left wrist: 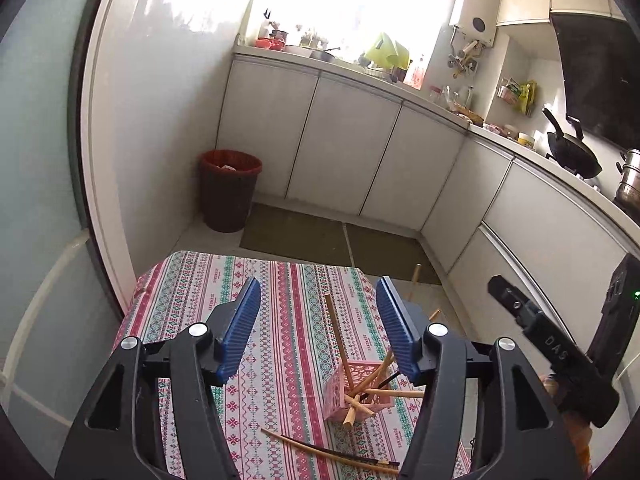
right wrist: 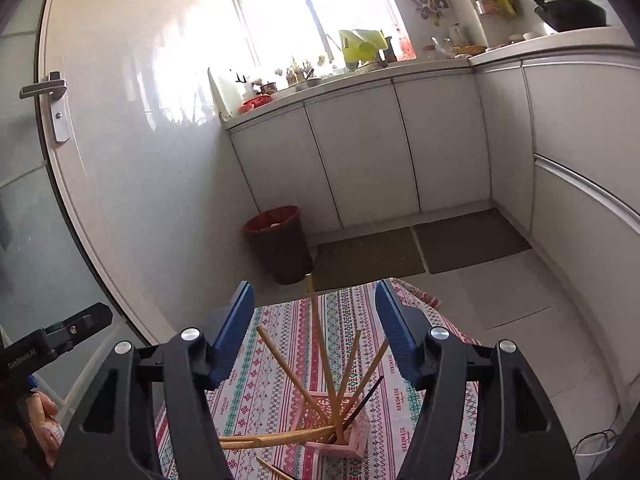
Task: Organize utensils
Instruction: 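Lower the left tool to a loose bamboo chopstick on the cloth and grasp it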
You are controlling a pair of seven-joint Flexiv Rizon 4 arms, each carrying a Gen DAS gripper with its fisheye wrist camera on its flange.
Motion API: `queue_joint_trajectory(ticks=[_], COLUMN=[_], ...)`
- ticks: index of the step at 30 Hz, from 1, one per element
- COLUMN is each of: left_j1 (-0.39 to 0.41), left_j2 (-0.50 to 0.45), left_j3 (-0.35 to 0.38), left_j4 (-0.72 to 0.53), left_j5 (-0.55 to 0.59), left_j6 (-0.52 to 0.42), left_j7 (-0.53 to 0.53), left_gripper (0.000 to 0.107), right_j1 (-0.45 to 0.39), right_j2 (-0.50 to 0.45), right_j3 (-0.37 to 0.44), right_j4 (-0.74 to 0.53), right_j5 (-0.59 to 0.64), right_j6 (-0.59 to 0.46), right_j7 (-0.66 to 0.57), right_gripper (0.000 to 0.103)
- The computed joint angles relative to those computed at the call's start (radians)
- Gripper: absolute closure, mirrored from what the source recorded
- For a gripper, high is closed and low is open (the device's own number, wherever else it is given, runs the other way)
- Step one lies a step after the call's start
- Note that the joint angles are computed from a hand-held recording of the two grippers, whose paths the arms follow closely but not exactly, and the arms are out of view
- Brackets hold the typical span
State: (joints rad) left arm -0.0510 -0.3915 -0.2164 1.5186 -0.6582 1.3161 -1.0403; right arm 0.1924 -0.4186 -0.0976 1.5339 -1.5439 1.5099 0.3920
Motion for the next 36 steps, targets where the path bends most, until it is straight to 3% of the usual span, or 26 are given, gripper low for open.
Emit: queue_joint_trajectory(ticks=[3,6,8,9,10,11,13,16,18,21,23,26,29,33,36], left_j1=[-0.007,-0.008,-0.001,0.001,-0.001,-0.01,-0.039,-0.058,-0.035,0.005,0.007,-0.017,-0.038,-0.065,-0.107], left_j2=[0.001,0.005,0.015,0.023,0.028,0.031,0.024,-0.039,-0.118,-0.25,-0.309,-0.34,-0.34,-0.359,-0.378], left_j3=[0.008,0.013,0.0,-0.005,-0.004,0.009,0.077,0.173,0.184,0.161,0.156,0.166,0.176,0.191,0.223], left_j4=[-0.001,0.003,0.016,0.028,0.039,0.05,0.043,-0.049,-0.143,-0.271,-0.311,-0.315,-0.309,-0.349,-0.405], left_j5=[0.012,0.018,0.001,-0.005,-0.005,0.007,0.086,0.227,0.258,0.255,0.279,0.33,0.369,0.417,0.506], left_j6=[-0.005,-0.007,0.003,0.017,0.034,0.052,0.019,-0.214,-0.454,-0.757,-0.851,-0.856,-0.801,-0.798,-0.809], left_j7=[-0.013,-0.029,-0.014,0.0,0.006,-0.006,-0.083,-0.252,-0.366,-0.498,-0.543,-0.588,-0.627,-0.697,-0.737], left_gripper=[0.045,0.04,0.039,0.036,0.027,0.016,0.014,0.014,0.016,0.04,0.058,0.059,0.059,0.059,0.076], right_j1=[-0.009,-0.03,-0.05,-0.062,-0.068,-0.071,-0.066,-0.048,-0.041,-0.055,-0.08,-0.109,-0.071,-0.028,-0.007], right_j2=[0.033,0.067,0.084,0.093,0.104,0.118,0.14,0.142,0.136,0.125,0.112,0.098,0.11,0.113,0.107], right_j3=[0.003,0.023,0.031,0.04,0.05,0.061,0.086,0.166,0.206,0.258,0.294,0.323,0.279,0.24,0.226], right_j4=[0.027,0.065,0.082,0.097,0.118,0.151,0.218,0.277,0.286,0.281,0.262,0.25,0.266,0.259,0.245], right_j5=[-0.031,-0.043,-0.076,-0.075,-0.057,-0.008,0.135,0.49,0.664,0.927,1.111,1.296,1.307,1.346,1.375], right_j6=[-0.012,-0.032,-0.022,-0.02,-0.027,-0.045,-0.088,-0.235,-0.333,-0.406,-0.415,-0.38,-0.387,-0.386,-0.402], right_j7=[0.024,0.038,0.092,0.098,0.085,0.042,-0.088,-0.435,-0.572,-0.701,-0.768,-0.851,-0.853,-0.892,-0.928], right_gripper=[0.039,0.027,0.025,0.025,0.023,0.022,0.014,0.014,0.014,0.014,0.014,0.014,0.014,0.014,0.014])
